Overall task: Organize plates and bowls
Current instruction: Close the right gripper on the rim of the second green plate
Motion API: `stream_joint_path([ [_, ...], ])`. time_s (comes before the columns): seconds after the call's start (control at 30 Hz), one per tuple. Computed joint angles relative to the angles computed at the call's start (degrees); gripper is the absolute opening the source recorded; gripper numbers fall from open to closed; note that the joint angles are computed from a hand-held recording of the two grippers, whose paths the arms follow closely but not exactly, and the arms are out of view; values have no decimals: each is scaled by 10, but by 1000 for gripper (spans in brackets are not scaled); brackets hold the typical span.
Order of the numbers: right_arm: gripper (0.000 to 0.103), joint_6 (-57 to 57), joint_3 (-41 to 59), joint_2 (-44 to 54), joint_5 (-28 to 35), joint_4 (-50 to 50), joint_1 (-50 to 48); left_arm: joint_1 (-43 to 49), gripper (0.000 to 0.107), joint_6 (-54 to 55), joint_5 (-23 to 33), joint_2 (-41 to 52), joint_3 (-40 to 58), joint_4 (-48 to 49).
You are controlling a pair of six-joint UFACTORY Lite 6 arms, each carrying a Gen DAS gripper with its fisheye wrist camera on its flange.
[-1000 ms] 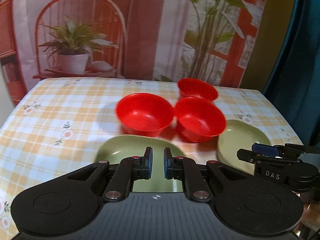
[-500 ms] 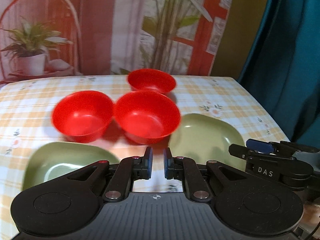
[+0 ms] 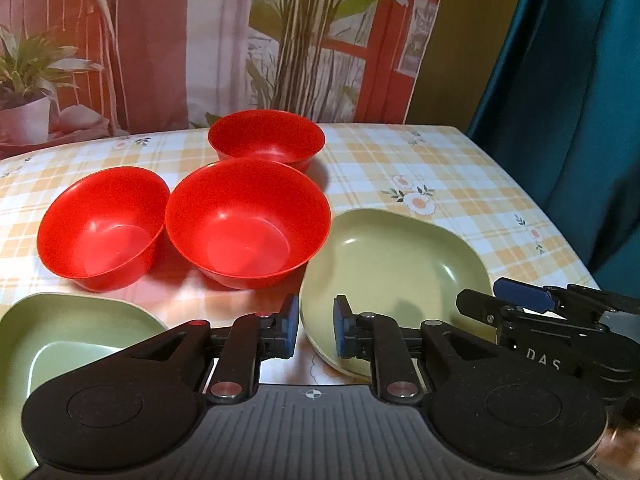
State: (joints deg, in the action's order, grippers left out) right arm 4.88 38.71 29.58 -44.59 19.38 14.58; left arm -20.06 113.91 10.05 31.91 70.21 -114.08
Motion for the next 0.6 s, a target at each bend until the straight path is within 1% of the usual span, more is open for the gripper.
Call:
stream_joint_path([
  [0.1,39,13,8,10,1,-16,-5,-2,19,-30,-6,15,16,32],
  [0.23,37,26,9,15,1,-31,-8,-5,20,-92,-13,37,41,94],
  [0.4,34,41,12,20,1,-46,-14,-7,19,-140,-18,55,60,142],
  [0.47,31,47,11,20,0,-51,-15,-8,19,-144,-19,58,62,147],
  [0.5,30,50,9,19,0,-53,-15,-8,19,-127,-19,57,60,131],
  [0.53,30,47,8,18,0,-49,-14,-8,18,-87,-17,54,53,92],
  [0.6,29,44,5,16,-1,-41,-12,-9,15,-39,-15,47,43,49],
])
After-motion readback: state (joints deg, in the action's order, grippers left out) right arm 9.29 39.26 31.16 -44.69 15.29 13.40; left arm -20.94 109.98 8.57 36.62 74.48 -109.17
